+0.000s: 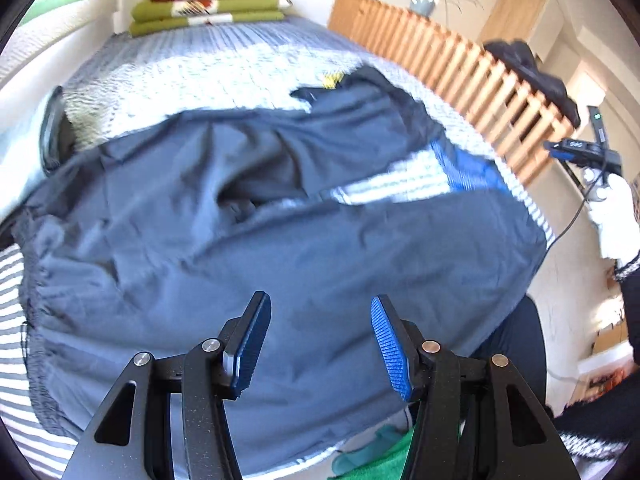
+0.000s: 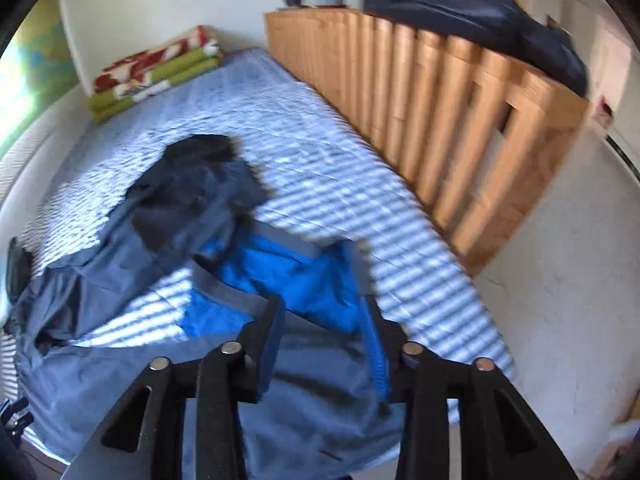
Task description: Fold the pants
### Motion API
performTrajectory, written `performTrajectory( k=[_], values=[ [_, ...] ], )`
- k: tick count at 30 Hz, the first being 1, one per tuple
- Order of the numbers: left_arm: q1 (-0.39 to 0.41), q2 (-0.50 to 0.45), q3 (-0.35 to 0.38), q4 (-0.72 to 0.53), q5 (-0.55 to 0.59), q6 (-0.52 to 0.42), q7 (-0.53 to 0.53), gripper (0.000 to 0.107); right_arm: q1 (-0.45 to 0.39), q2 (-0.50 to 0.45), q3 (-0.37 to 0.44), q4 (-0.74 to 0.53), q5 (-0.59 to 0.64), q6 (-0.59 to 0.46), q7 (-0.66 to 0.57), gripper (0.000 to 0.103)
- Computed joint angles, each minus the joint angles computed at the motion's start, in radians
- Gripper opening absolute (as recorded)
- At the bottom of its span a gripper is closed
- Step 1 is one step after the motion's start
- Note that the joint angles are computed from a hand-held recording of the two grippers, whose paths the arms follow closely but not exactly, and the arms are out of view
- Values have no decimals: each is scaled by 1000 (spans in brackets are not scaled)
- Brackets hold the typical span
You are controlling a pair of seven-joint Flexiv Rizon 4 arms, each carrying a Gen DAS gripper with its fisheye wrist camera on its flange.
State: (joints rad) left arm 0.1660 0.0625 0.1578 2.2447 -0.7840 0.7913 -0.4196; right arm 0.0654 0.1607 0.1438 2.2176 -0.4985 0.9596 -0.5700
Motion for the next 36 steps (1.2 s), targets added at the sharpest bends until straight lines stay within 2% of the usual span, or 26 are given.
performTrajectory(
  k=[2,5,8,12,19,20,22,23,24,25,26,29,32,34,36],
  values=[
    [4,-2,2,-12,-26,25,-6,56,18,-82,-13,-59,14,46,-7,41],
    [12,-22,-1,-30,-6,93,-36,56,54,-245,-42,-199,150,89,-115,41],
    [35,-61,3,-63,42,119,-76,56,87,-412,-83,-353,152,41,-93,41],
    [55,-133,-13,-114,117,147,-118,56,97,-613,-101,-563,235,-51,-78,41],
    [42,-274,-85,-208,171,198,-120,56,104,-794,-118,-764,308,-220,-10,43],
    [42,-302,-93,-231,185,191,-132,56,109,-804,-123,-773,306,-224,2,45],
    [39,-348,-106,-265,213,182,-156,56,109,-810,-126,-767,303,-177,8,42],
    [36,-373,-109,-282,237,181,-168,54,104,-810,-121,-765,311,-160,4,28],
    [33,-395,-113,-296,259,187,-175,49,101,-808,-118,-756,318,-136,5,8],
    [28,-411,-110,-306,289,194,-192,32,98,-804,-116,-749,321,-120,-1,3],
    [20,-428,-101,-320,330,198,-221,20,97,-794,-115,-736,321,-99,-6,2],
    [30,-434,-119,-308,349,218,-221,8,135,-720,-158,-648,259,-30,62,2],
    [50,-410,-140,-277,318,229,-184,6,154,-612,-182,-528,177,72,100,2],
    [56,-396,-144,-262,300,228,-162,6,180,-510,-224,-419,61,129,176,2],
    [61,-386,-141,-254,299,211,-138,6,171,-419,-226,-322,-21,174,245,2]
  ],
)
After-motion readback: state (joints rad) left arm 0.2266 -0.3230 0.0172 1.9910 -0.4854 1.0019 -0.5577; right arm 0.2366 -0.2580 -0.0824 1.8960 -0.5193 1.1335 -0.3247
